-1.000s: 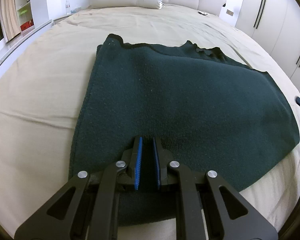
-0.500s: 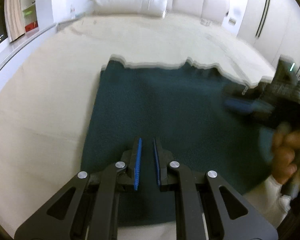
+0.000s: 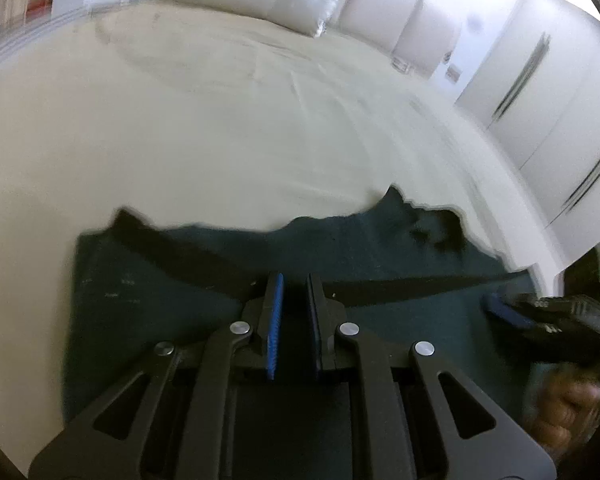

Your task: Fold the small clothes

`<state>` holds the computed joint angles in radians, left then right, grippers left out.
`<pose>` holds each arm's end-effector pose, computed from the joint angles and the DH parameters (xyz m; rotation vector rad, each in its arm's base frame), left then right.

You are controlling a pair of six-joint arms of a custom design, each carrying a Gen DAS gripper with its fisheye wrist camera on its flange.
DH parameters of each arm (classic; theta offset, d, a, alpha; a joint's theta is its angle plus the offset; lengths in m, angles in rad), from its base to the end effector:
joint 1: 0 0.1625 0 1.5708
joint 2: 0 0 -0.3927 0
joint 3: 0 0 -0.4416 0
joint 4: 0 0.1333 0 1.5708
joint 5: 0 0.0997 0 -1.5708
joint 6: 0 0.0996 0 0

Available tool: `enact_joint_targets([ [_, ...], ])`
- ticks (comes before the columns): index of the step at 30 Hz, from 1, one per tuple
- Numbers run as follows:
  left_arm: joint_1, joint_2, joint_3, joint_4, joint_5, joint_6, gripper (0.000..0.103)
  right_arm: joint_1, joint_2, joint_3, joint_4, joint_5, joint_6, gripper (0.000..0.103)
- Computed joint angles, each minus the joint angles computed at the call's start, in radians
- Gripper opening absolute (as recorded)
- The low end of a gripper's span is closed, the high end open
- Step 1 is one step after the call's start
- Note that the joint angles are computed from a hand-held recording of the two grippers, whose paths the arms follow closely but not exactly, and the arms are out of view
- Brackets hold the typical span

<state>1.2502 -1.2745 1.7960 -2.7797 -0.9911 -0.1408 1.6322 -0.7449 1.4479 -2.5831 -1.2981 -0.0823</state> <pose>-0.0195 -0.6547 0.3169 -0.0420 2.5524 -1.0575 0.2058 -0.7385 0.0822 -0.2645 2.8281 -0.4468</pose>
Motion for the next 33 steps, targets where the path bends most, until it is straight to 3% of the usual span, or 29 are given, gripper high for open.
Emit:
enact_joint_targets([
  [2, 0.013, -0.038, 0.028, -0.022, -0.037, -0.017, 0.012, -0.027, -0.013, -0.001, -0.032, 0.012, 0.025, 0.020],
  [9, 0.013, -0.102, 0.105, -0.086, -0.052, 0.023, 0.012, -0.122, -0.098, 0.067, -0.237, -0.019, 0.091, 0.016],
  [11, 0.018, -0.119, 0.128, -0.106, -0.067, 0.014, 0.012, -0.142, -0.123, 0.087, -0.273, -0.024, 0.123, 0.021],
  [12, 0.020, -0.137, 0.143, -0.108, -0.063, 0.000, 0.012, -0.143, -0.139, 0.099, -0.292, -0.061, 0.146, 0.024],
  [14, 0.010, -0.184, 0.184, -0.115, -0.023, -0.024, 0.012, -0.143, -0.187, 0.139, -0.326, -0.086, 0.166, 0.036],
  [16, -0.022, -0.226, 0.224, -0.117, 0.070, -0.038, 0.012, -0.120, -0.238, 0.194, -0.356, -0.125, 0.141, 0.044],
  [19, -0.100, -0.279, 0.276, -0.054, 0.249, -0.116, 0.012, -0.082, -0.314, 0.303, -0.377, -0.047, 0.082, 0.053],
  [22, -0.172, -0.314, 0.346, -0.087, 0.223, -0.126, 0.012, -0.044, -0.333, 0.402, -0.405, 0.048, 0.080, 0.067],
  [24, -0.213, -0.290, 0.364, -0.053, 0.213, -0.105, 0.012, -0.017, -0.306, 0.436, -0.344, 0.087, 0.062, 0.067],
  [26, -0.217, -0.261, 0.372, -0.018, 0.181, -0.089, 0.012, 0.007, -0.264, 0.442, -0.247, 0.080, 0.030, 0.067],
  [27, -0.211, -0.248, 0.374, 0.016, 0.178, -0.108, 0.012, 0.013, -0.250, 0.439, -0.214, 0.068, 0.020, 0.066],
  [29, -0.191, -0.253, 0.394, -0.014, 0.147, -0.114, 0.012, 0.023, -0.227, 0.444, -0.203, 0.010, -0.027, 0.056],
  [31, -0.165, -0.288, 0.406, -0.026, 0.084, -0.148, 0.012, -0.002, -0.242, 0.452, -0.198, 0.037, -0.054, 0.049],
  [33, -0.151, -0.318, 0.415, -0.023, 0.064, -0.168, 0.012, -0.036, -0.268, 0.456, -0.188, 0.071, -0.019, 0.049],
])
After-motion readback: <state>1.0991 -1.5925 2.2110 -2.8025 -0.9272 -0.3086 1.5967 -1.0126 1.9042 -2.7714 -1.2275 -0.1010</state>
